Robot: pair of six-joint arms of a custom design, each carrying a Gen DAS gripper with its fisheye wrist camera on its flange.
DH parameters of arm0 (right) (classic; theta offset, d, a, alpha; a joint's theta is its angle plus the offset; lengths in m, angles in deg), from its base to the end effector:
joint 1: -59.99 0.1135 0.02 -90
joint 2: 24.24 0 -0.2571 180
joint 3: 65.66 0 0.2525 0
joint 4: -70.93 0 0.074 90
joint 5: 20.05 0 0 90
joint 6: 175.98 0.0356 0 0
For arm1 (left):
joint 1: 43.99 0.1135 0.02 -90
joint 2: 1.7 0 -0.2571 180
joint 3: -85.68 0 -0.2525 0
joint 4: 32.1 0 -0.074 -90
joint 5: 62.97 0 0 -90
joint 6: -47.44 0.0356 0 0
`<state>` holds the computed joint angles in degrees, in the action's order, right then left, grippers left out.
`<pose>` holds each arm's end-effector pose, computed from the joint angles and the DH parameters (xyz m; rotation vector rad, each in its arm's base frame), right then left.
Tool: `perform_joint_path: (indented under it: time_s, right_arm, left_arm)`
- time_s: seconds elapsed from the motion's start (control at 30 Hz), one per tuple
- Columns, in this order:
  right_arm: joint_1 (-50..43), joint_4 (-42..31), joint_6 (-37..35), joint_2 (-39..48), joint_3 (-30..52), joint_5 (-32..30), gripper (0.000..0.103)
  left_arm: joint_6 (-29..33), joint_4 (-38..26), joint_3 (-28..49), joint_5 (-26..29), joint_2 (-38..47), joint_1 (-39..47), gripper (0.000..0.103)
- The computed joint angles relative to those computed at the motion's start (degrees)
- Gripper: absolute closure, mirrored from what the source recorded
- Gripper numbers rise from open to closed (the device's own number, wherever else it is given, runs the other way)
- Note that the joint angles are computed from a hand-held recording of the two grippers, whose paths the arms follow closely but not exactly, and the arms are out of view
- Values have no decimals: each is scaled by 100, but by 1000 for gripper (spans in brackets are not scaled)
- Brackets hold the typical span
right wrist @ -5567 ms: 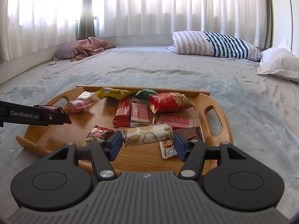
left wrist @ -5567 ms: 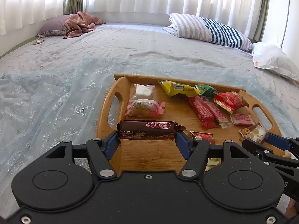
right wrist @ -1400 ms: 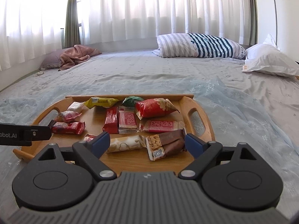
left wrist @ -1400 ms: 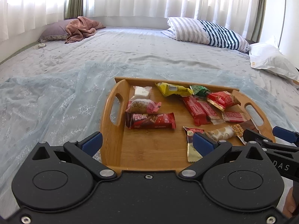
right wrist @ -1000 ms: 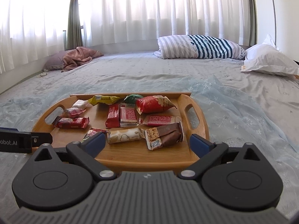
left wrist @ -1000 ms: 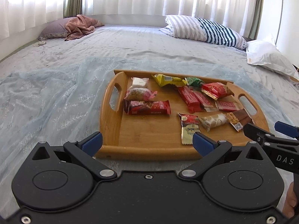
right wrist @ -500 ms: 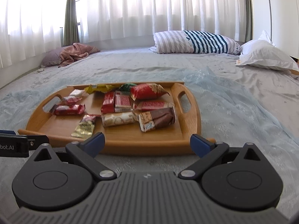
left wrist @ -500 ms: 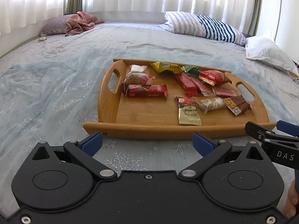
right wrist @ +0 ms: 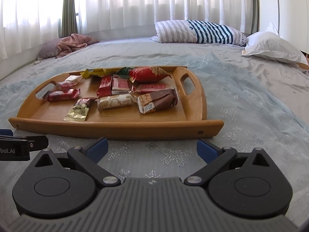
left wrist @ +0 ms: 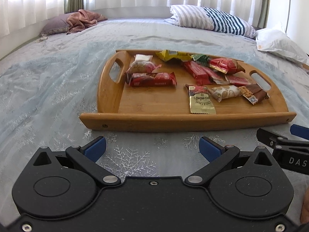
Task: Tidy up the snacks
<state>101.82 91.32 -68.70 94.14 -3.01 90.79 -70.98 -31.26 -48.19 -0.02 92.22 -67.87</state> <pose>0.2856 0.2386 0.0690 -0.2561 2.1335 0.2031 0.2620 -0.0983 0.1057 -0.3052 2.2608 0.0956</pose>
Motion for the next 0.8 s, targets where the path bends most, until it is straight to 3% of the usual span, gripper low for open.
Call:
perform_joint_path:
  time_s: [0.8]
  right_arm:
    - [27,-119,-161,299,246,-75,0]
  left_arm:
    - [84,473,14,-38,470,127,0]
